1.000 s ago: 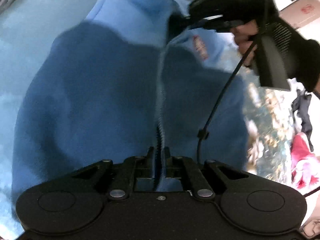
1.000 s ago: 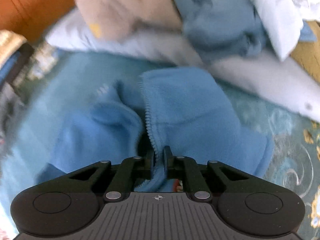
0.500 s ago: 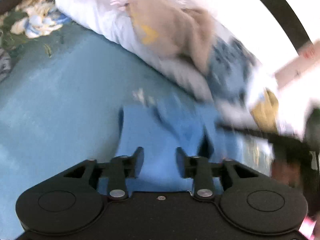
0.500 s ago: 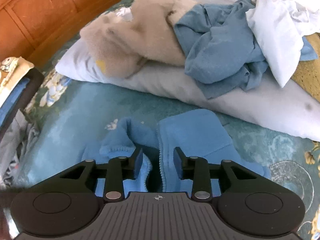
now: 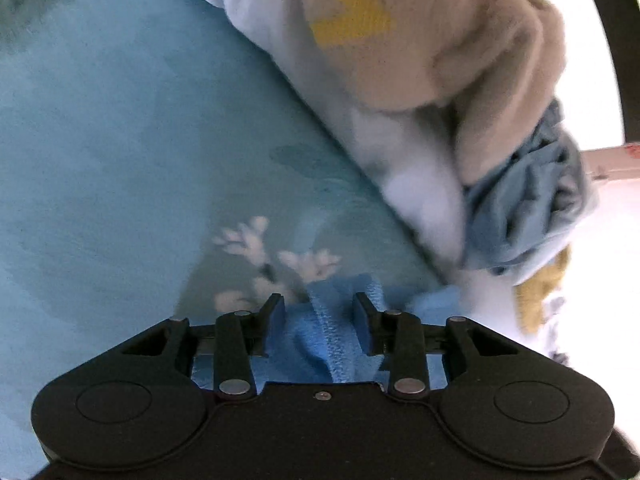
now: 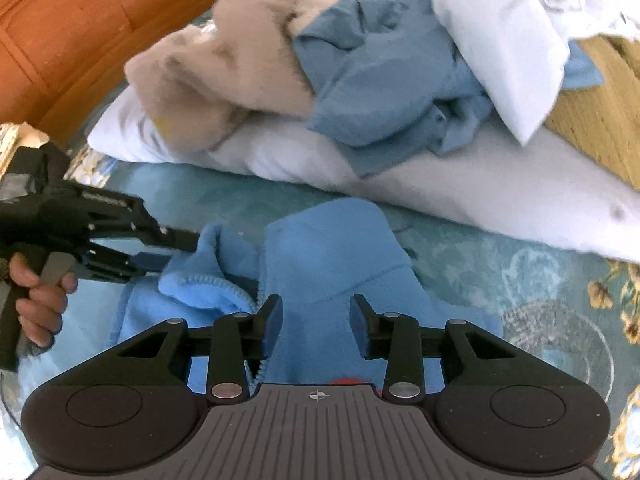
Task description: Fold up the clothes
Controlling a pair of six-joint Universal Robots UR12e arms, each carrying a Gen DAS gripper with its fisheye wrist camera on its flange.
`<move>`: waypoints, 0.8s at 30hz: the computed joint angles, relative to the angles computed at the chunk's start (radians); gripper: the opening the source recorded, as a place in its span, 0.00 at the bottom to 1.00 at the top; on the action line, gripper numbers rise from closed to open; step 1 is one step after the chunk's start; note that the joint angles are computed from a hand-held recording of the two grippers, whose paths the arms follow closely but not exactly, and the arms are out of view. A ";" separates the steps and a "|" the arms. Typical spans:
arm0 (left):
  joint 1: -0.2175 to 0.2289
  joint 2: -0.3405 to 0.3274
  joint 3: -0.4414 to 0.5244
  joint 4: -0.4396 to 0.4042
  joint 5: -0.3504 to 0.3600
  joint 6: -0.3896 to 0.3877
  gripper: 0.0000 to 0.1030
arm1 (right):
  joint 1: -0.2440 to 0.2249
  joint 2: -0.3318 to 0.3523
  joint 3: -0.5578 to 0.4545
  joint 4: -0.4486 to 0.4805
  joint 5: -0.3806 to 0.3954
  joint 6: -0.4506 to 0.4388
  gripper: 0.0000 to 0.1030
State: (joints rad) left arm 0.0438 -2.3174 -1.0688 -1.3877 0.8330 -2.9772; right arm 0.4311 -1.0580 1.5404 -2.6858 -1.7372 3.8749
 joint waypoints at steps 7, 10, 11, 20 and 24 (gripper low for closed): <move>-0.022 -0.015 0.049 -0.077 -0.020 0.111 0.36 | -0.007 -0.005 0.034 -0.053 0.020 0.049 0.32; -0.017 -0.034 0.052 -0.056 -0.088 0.011 0.36 | -0.009 -0.006 0.043 -0.071 0.025 0.068 0.32; -0.016 -0.036 0.049 -0.039 -0.100 -0.014 0.36 | -0.009 -0.006 0.045 -0.078 0.028 0.072 0.33; -0.073 -0.005 0.050 0.097 0.161 0.128 0.06 | -0.008 -0.013 0.063 -0.096 0.029 0.109 0.33; -0.123 0.087 -0.085 0.425 0.344 0.494 0.04 | -0.008 -0.022 0.073 -0.095 0.020 0.110 0.33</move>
